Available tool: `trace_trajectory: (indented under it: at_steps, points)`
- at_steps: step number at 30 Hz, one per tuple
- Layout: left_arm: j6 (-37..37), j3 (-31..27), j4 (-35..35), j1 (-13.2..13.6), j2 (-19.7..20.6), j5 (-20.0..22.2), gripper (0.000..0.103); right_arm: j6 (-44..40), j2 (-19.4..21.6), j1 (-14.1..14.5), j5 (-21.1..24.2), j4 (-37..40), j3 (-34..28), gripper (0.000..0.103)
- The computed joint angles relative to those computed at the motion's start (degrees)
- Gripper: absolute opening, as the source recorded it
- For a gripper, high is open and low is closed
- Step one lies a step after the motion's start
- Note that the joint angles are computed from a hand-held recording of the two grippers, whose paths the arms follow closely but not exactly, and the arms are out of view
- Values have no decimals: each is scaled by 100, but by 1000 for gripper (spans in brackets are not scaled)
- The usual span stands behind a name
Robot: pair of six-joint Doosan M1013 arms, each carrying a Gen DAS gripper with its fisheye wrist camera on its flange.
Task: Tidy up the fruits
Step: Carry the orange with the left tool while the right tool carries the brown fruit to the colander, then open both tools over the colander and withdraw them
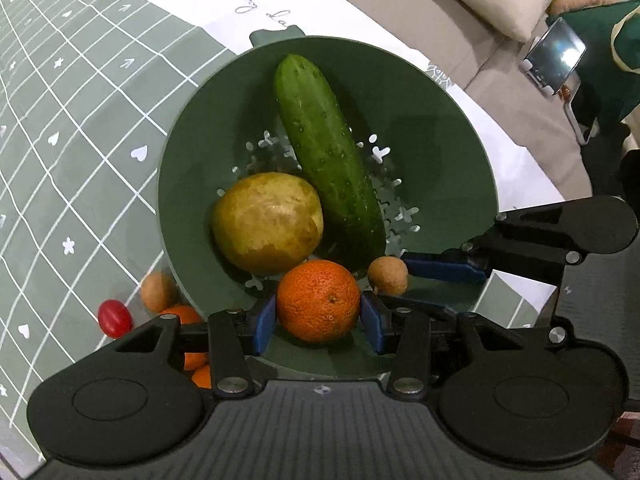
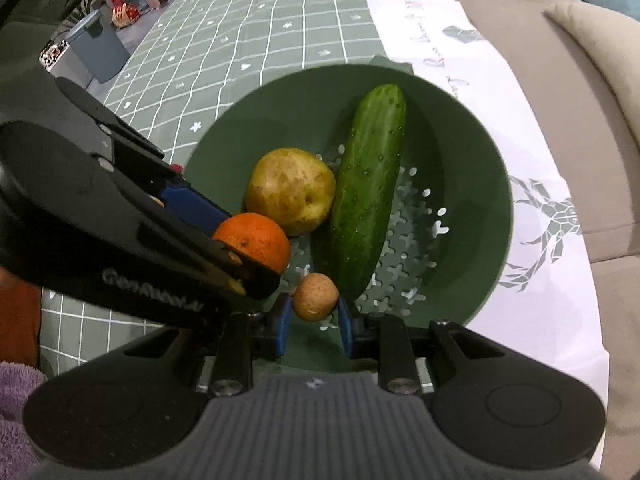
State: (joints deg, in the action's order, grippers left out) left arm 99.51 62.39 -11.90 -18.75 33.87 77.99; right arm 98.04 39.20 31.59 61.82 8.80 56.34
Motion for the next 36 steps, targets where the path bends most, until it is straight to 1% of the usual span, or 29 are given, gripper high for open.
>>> trace_trajectory:
  at_steps: [5,8,11,12,14,15,17,18,19,21,23,25,30,33,36]
  points:
    - [-91,-117,96,-41,77,140,52,-44,80,-36,132,24,-108,21]
    - [-133,-87,189,-76,62,89,55,-43,88,-56,202,76,-124,21]
    - [-98,-27,256,-94,30,-12,57,-25,89,-31,251,-58,-138,21]
    - [-95,-2,256,-89,13,-55,59,-25,86,-27,252,-78,-132,20]
    - [-108,47,312,-88,-28,-151,66,16,79,-20,251,-116,-132,21]
    - [-113,65,317,-83,-44,-190,67,53,79,-16,255,-144,-138,23]
    - [-55,95,213,-48,-83,-234,67,124,74,14,276,-300,-158,34]
    - [-48,111,170,-34,-105,-262,69,154,70,41,287,-428,-168,40]
    - [-28,149,123,-21,-146,-316,70,170,61,65,291,-529,-175,44]
    - [127,264,-58,21,-261,-462,70,191,20,92,254,-610,-157,46]
    - [265,443,-187,65,-426,-692,70,291,-51,130,171,-765,-105,50]
    - [398,648,-257,107,-610,-983,71,463,-142,189,40,-1027,-13,59]
    - [798,1282,-350,216,-1136,-1882,71,1212,-447,367,-535,-1636,381,61]
    - [983,1585,-345,307,-1388,-2275,70,1803,-605,508,-906,-2033,625,62]
    - [968,1873,-211,396,-1615,-2621,70,2423,-713,657,-1248,-2457,812,62]
